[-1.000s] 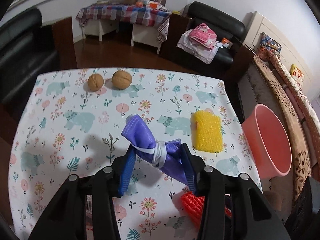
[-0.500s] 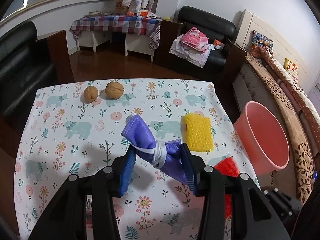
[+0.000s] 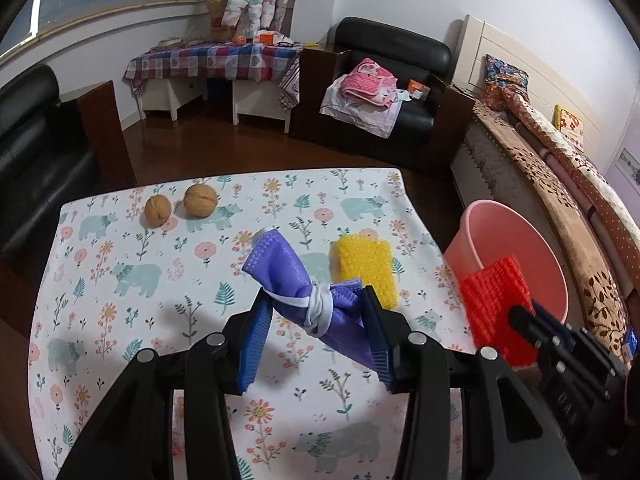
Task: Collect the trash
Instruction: 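Lift both held items and carry them toward the pink bucket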
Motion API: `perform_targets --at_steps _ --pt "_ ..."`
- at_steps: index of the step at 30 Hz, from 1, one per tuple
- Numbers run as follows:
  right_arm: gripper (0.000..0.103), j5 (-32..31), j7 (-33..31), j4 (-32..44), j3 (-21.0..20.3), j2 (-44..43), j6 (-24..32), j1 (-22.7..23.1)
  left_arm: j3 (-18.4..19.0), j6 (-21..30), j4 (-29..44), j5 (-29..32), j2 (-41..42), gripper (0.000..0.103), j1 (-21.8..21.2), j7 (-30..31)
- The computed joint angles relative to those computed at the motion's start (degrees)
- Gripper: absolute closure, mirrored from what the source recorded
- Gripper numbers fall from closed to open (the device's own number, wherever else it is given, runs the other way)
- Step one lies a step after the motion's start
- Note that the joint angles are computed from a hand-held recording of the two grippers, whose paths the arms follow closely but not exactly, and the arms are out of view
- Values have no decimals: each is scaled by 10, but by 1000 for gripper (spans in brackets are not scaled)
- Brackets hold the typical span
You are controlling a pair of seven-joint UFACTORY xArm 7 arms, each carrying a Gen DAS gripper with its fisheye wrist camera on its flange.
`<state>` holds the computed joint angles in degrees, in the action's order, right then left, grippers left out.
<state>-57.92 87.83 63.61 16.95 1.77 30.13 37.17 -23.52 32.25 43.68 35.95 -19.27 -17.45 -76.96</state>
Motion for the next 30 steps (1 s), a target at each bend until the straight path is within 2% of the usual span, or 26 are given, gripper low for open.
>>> perform_targets --at_steps 4,11,20,30 --pt "87 -13 24 -15 -4 -18 14 -11 -7 1 27 18 24 58 -1 -2" --pt "87 -21 47 -38 1 -43 27 -42 -8 8 88 89 77 58 -21 -27" --pt "87 -42 74 -57 10 -62 47 -69 27 14 167 150 148 58 -81 -38" --pt "87 -47 93 -74 10 -77 52 -96 68 9 248 187 221 58 -147 -18"
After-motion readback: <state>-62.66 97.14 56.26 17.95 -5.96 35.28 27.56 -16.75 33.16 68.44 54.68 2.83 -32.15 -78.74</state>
